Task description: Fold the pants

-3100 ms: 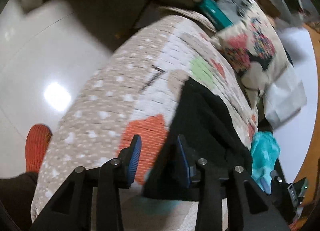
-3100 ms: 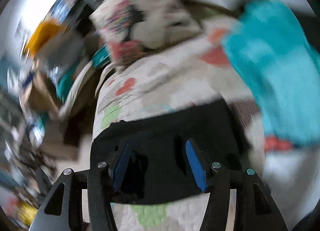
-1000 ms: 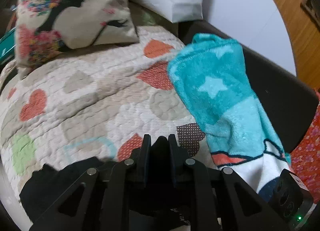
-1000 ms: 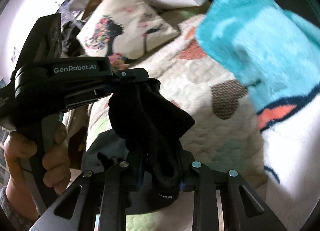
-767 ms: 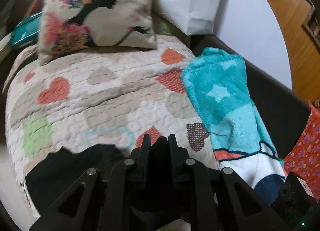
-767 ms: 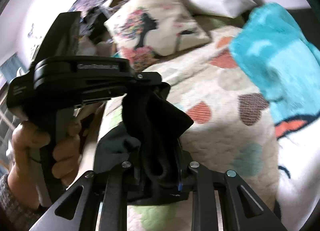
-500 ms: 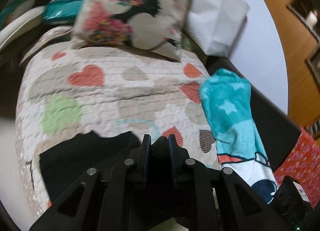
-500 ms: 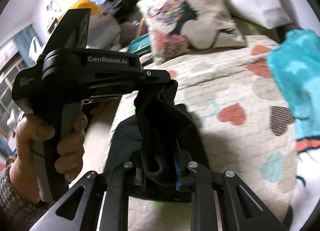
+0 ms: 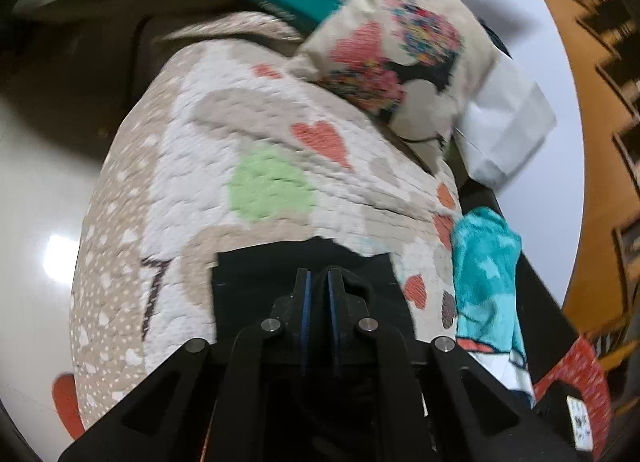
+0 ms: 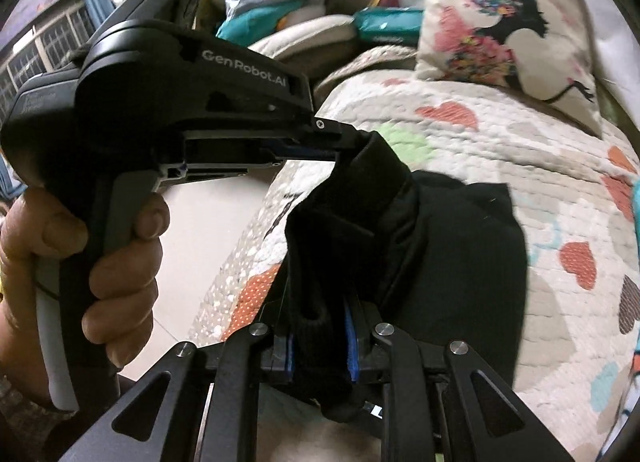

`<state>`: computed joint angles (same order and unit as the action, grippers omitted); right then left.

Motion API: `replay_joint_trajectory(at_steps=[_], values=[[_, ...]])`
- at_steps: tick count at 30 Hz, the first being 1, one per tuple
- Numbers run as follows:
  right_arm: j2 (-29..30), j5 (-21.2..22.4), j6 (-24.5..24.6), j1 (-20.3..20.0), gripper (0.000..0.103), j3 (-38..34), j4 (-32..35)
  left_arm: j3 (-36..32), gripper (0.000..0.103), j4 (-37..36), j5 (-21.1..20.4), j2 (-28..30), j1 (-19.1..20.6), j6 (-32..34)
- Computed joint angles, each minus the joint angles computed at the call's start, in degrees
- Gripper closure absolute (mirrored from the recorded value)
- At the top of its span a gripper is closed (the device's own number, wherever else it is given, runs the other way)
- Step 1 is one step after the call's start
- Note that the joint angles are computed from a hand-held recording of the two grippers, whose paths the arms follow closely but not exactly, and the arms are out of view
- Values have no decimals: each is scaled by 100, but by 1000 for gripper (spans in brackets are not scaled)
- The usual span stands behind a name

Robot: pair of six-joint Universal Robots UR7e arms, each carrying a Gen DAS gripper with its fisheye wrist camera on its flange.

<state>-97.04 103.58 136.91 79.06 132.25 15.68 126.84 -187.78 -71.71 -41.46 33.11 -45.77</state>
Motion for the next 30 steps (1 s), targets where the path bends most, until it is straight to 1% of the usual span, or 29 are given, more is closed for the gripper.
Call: replay_joint_trajectory(at_steps=[2,5,10,12,13,14,15,17,19,20,22,24,27,28,30], values=[[205,183,-2,136,82,8,-165,60,95,52,52,-31,94,-131],[414,385,-10,279,82,36,-359,146,95,234,195,-125,127,-350],[538,600,-221,414,82,153,-622,326,95,635,344,-274,113,-1064],[518,638,-366,419,80,245,-761,385,95,810,363,-325,132,-1429],[491,626,-422,416,76,301,-812,419,95,919,392,-356,149,-1648],[481,580,-472,387,69,331,-836,444,95,961,414,-376,157,-1756],[440,461,-520,324,65,370,-822,512,95,880,382,-398,212,-1886],[393,358,-556,291,47,403,-770,651,95,504,230,-413,339,-2053],[305,241,-646,270,40,452,-676,814,94,18,90,-422,460,-2185],[222,189,-709,261,37,499,-623,928,94,-214,110,-461,481,-2303],[4,108,-879,226,35,595,-475,1058,93,-338,296,-564,400,-2439],[-294,-28,-1113,75,34,681,-220,1105,93,-242,539,-676,227,-2431],[-892,-263,-1518,-339,34,795,205,1013,93,-9,691,-727,-17,-2123],[-1172,-406,-1677,-586,34,820,385,952,91,-3,713,-678,-135,-1952],[-1757,-815,-1934,-1187,34,831,720,828,85,-34,662,-544,-292,-1654]])
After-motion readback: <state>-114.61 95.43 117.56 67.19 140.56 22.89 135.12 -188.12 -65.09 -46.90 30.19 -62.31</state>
